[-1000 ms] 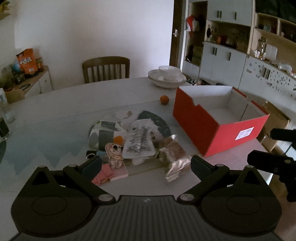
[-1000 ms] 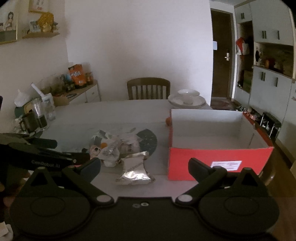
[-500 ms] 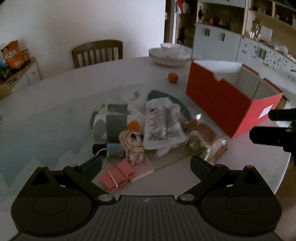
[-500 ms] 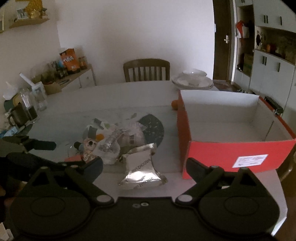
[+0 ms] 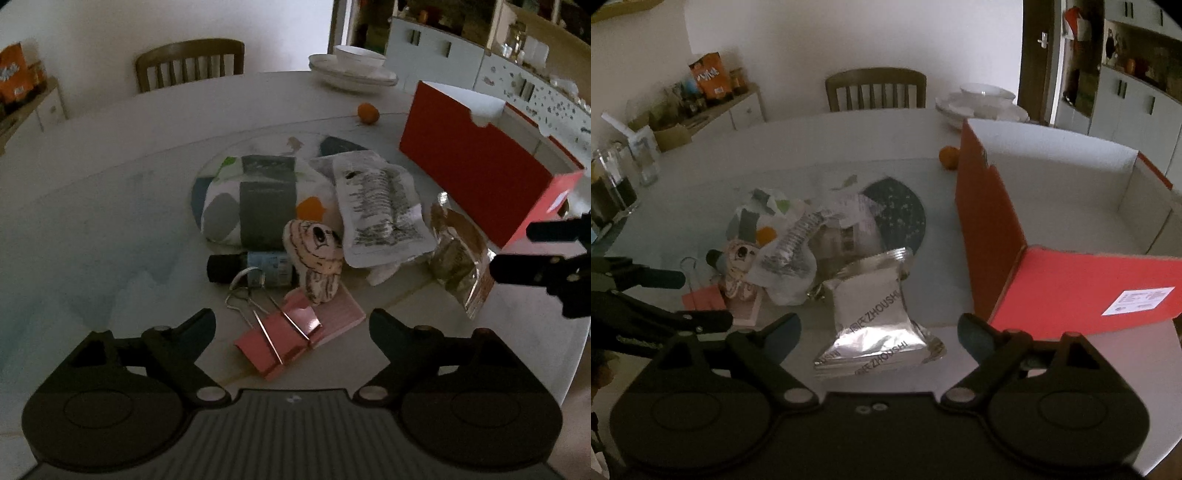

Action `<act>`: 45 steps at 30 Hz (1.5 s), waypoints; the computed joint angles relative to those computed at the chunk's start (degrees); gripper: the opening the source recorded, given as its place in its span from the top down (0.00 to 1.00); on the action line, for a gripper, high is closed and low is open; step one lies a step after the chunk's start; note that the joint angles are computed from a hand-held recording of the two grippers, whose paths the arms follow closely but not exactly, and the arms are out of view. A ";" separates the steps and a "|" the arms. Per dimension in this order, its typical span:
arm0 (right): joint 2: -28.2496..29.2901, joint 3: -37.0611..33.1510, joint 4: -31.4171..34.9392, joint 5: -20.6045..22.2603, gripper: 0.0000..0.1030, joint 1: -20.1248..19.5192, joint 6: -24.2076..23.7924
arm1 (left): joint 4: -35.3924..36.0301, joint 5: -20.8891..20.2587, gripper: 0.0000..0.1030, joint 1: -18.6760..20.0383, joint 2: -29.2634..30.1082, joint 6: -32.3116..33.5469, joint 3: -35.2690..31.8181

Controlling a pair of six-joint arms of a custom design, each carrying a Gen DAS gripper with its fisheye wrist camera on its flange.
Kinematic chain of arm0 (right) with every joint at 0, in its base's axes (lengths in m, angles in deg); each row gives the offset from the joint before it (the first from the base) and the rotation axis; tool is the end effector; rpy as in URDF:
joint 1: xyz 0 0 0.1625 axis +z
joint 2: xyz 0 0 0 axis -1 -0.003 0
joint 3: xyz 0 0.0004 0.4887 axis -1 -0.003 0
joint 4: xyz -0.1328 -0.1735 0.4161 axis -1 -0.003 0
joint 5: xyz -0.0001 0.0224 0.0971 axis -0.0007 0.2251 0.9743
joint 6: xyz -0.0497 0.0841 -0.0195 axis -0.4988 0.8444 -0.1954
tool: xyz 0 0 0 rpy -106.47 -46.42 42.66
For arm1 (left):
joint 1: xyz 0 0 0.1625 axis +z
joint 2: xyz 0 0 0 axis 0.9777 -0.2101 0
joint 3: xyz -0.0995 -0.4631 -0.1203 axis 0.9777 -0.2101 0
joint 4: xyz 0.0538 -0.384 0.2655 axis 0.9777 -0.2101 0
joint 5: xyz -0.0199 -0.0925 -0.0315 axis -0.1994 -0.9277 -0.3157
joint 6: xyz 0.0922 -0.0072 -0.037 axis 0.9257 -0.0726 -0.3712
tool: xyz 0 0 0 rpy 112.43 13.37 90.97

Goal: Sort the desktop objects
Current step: 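Reach the right gripper to the silver ZHOUSHI foil bag and grasp it, then carry the foil bag over the box while the left gripper grasps the pink clip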

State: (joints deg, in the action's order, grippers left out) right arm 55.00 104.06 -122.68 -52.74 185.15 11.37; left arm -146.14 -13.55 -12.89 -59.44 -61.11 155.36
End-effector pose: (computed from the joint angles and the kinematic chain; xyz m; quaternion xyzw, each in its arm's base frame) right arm 0.1725 -0.8338 0.1110 0.3115 -0.8674 0.2620 0.2862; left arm -0.0973 -0.7127 0.1217 0.0249 0.8675 -0.3497 0.3529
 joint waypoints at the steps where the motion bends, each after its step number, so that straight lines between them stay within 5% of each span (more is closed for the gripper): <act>1: 0.22 -0.25 0.09 -0.20 0.11 0.03 0.05 | 0.09 -0.19 0.12 0.15 -0.12 -0.19 -0.05; 6: 1.85 -2.25 0.87 -1.85 0.15 0.04 -0.61 | 3.18 -2.13 0.26 1.18 -1.09 -3.39 -0.06; 17: 4.64 -5.95 2.72 -4.00 0.15 -0.26 -2.00 | 2.80 -4.29 0.26 2.11 -1.51 -4.74 0.11; 19: 5.00 -6.51 3.36 -4.23 0.16 -0.29 -1.81 | 2.29 -4.21 0.38 2.13 -1.55 -5.05 0.16; 30: 6.10 -8.46 6.48 -5.01 0.35 0.03 -1.21 | 1.60 -5.57 0.56 2.21 -1.82 -4.05 0.25; 32: 6.04 -8.44 6.80 -5.06 0.42 0.13 -1.11 | 0.55 -5.26 0.69 2.08 -1.66 -2.59 0.32; 45: 4.82 -7.52 7.57 -7.58 0.53 1.12 0.42 | -1.51 -7.26 0.83 2.18 -2.29 -1.33 0.79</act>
State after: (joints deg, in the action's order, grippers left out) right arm 59.82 96.54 -115.10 -60.32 186.27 11.79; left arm -147.65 -20.81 -10.71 -61.73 -62.44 156.15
